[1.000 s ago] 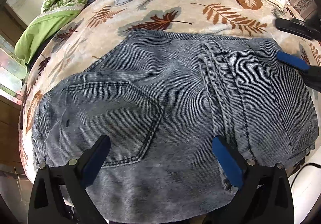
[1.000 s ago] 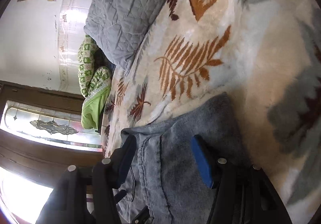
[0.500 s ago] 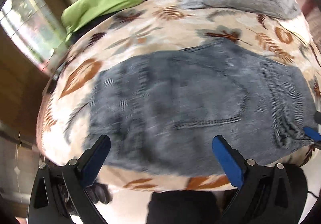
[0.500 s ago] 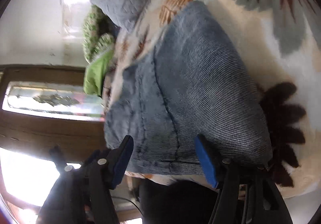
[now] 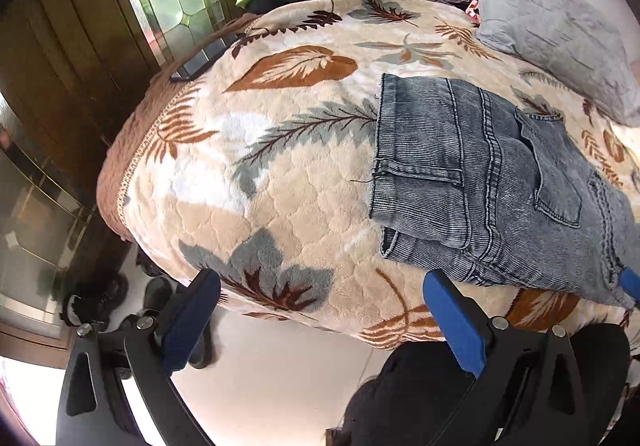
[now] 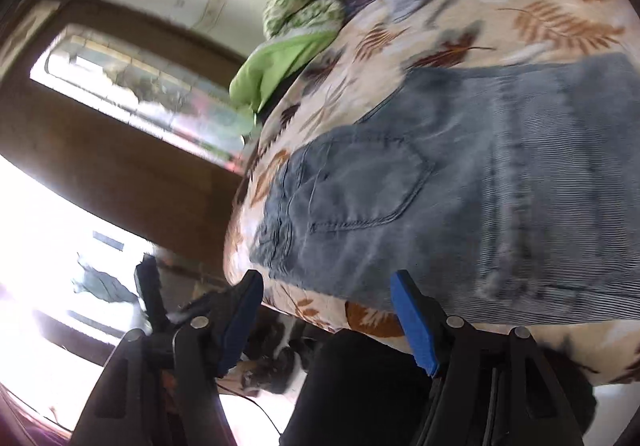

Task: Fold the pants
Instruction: 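Move the left tool to the folded jeans end and grasp it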

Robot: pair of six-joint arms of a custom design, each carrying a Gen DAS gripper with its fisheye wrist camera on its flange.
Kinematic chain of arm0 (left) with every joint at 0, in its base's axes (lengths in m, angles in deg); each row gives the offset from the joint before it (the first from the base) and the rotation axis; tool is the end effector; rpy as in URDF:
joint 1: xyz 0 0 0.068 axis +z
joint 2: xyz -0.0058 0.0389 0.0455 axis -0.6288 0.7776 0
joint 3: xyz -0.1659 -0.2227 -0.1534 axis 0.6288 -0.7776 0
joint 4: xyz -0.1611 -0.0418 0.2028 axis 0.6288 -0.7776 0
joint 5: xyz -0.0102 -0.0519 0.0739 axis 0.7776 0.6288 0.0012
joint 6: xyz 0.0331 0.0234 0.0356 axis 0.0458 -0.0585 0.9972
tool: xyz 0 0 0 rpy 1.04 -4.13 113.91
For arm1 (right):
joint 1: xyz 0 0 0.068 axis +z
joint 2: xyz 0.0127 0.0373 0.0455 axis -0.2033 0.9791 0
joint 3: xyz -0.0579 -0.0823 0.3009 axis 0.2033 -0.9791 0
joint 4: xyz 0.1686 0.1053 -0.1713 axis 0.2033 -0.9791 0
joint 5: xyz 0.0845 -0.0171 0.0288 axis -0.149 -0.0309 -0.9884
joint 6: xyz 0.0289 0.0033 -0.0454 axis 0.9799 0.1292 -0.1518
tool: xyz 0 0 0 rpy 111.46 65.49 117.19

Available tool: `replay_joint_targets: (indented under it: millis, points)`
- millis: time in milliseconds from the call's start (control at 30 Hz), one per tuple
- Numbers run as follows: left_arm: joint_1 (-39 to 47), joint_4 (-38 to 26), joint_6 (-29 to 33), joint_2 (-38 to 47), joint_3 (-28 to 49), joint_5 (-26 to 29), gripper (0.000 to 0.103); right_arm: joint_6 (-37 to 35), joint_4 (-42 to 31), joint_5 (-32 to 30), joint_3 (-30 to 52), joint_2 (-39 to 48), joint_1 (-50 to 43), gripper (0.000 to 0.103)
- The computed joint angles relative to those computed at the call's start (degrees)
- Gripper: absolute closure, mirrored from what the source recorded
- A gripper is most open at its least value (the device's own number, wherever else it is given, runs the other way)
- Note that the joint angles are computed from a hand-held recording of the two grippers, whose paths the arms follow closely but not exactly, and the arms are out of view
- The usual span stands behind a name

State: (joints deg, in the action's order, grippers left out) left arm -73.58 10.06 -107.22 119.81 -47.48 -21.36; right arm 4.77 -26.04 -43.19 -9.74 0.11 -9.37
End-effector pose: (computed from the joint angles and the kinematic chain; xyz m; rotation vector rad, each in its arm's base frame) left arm 0.2157 -0.1363 0.1592 -0.0253 2.6489 0.0376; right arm 0.1729 0.0296 0.1425 0.1902 2.3633 1.0611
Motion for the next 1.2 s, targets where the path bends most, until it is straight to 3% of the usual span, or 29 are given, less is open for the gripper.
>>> replay_joint_targets:
  millis: [100, 367, 533, 733, 933, 1067, 1200]
  points:
    - [1.66, 2.94, 0.42, -0.73, -1.71, 4.20, 0.001, 0.63, 1.09, 3.27, 0.20, 1.79, 3.57, 0.033]
    - [8.81, 16.27, -4.02, 2.45, -5.77, 25.59, 0.004, -2.49, -1.82, -0.01, -0.25, 1.69, -4.33, 0.033]
    - [5.73, 21.01, -7.73, 7.69, -5.43, 29.02, 0.020, -3.04, -2.59, 0.25, 0.47, 1.77, -4.65, 0.033]
    - [6.18, 32.12, -13.19, 13.90, -6.77, 33.93, 0.036, -4.02, -3.61, 0.60, 0.55, 0.55, -4.34, 0.033]
    - [7.96, 40.23, -14.83, 16.24, -8.00, 37.83, 0.039, -4.64, -3.72, -1.79, 0.02, -0.08, -7.85, 0.033]
    - [10.81, 47.33, -18.70, 17.91, -9.25, 42.50, 0.041, -4.24, -3.35, -0.63, 0.13, 0.45, -6.32, 0.033]
    - [11.72, 50.62, -19.87, 19.41, -10.26, 44.42, 0.041, -3.92, -2.46, 0.62, 0.17, 1.36, -4.61, 0.033]
